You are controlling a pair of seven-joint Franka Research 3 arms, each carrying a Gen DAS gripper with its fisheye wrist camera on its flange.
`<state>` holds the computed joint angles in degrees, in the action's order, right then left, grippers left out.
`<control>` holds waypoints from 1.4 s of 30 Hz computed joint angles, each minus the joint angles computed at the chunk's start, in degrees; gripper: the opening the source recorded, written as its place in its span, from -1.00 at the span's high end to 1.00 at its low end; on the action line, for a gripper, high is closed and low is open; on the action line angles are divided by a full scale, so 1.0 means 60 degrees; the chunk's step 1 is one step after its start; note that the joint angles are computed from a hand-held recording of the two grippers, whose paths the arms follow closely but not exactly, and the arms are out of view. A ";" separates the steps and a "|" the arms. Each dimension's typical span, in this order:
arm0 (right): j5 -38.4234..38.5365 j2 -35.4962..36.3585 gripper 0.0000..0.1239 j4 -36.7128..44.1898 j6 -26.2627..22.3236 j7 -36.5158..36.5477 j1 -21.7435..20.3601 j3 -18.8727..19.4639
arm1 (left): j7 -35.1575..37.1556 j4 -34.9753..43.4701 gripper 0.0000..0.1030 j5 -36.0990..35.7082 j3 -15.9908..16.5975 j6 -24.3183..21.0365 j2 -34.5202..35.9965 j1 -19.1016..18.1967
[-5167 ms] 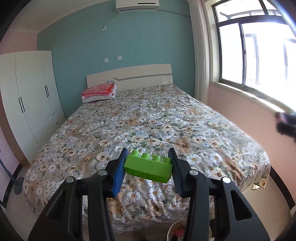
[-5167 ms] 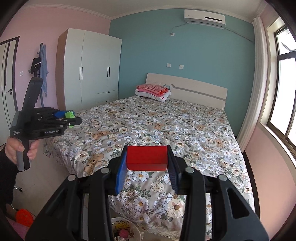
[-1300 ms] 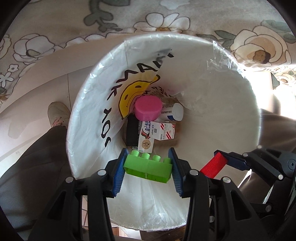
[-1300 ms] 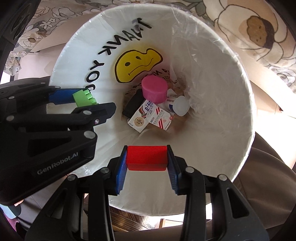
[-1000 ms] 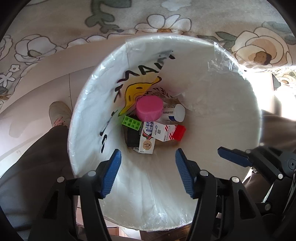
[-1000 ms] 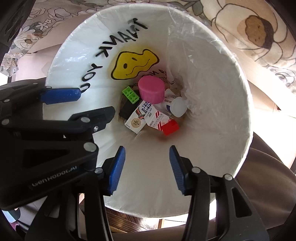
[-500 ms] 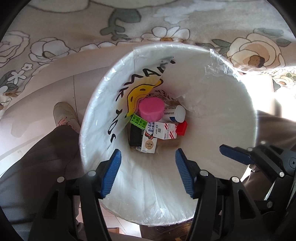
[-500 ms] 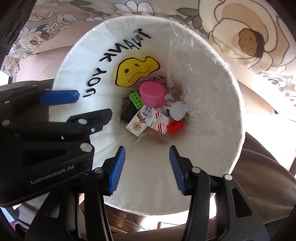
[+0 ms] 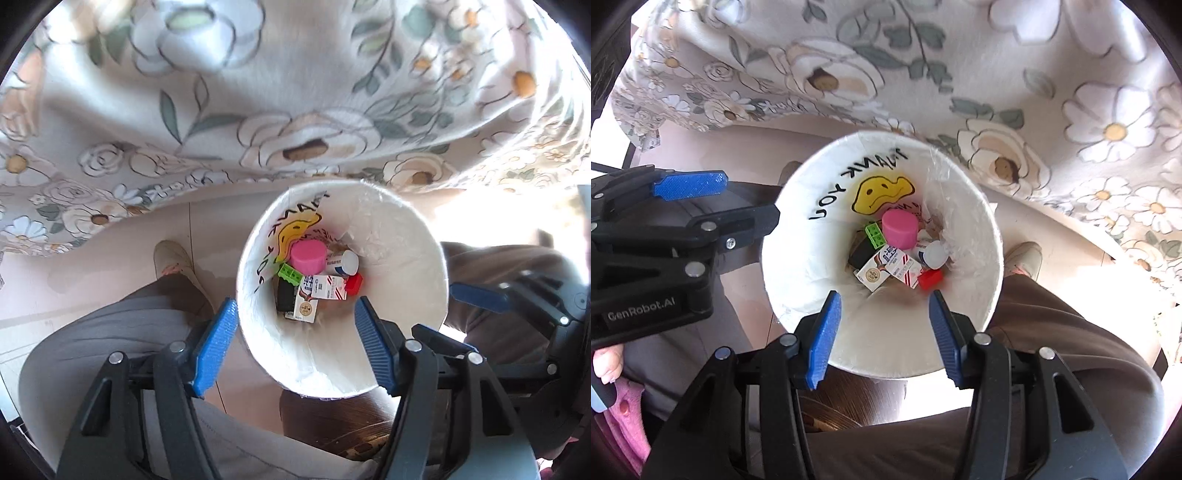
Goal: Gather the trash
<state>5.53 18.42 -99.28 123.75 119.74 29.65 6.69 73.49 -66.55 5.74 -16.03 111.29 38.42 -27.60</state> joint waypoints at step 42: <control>-0.8524 -0.4756 -0.38 -0.0523 -0.1792 0.6776 0.0396 0.2531 | -0.2808 -0.5565 -0.85 0.3856 -0.0627 0.4131 -0.6765 0.0270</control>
<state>-45.62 -10.12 -102.42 113.00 160.40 32.03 21.88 56.65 -99.94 28.88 -19.80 136.08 -2.16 -25.98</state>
